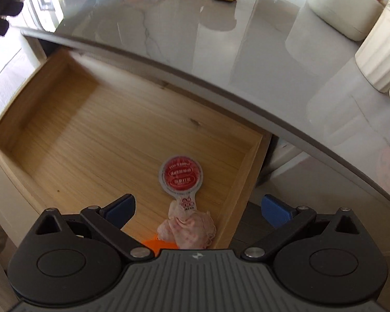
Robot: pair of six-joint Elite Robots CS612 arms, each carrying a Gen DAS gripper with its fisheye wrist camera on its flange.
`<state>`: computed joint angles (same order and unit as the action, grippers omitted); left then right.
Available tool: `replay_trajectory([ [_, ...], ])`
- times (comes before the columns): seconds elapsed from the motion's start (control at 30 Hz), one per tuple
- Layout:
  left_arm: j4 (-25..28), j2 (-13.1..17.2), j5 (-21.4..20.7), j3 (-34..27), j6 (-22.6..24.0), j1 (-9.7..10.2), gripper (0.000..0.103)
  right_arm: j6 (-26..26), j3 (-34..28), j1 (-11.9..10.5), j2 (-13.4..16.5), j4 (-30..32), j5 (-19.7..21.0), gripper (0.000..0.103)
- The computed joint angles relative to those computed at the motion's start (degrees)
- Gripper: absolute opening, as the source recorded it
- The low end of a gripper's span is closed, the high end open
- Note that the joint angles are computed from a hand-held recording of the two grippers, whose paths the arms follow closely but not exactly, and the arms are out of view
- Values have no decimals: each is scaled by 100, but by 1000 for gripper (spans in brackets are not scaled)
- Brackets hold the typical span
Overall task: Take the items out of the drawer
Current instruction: 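Lift the figurine to the countertop with the left tool while the right tool grasps the pink lace cloth, then release the figurine on the countertop with the left tool while the right tool places the lace cloth there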
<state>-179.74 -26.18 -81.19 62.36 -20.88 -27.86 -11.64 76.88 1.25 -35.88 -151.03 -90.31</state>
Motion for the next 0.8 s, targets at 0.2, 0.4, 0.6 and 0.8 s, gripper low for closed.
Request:
replay_trajectory([
  [0.2, -590, -94, 76, 284, -124, 11, 37, -888, -277, 137, 235, 623, -308, 87],
  [0.4, -523, -172, 106, 456, -99, 8, 37, -1217, -729, 263, 512, 1431, -751, 55],
  [0.6, -951, -296, -52, 723, -283, -20, 37, -976, -513, 217, 344, 1232, -637, 18],
  [0.8, -1100, -388, -309, 945, -301, -78, 37, -652, 45, 104, -284, -186, 402, 17],
])
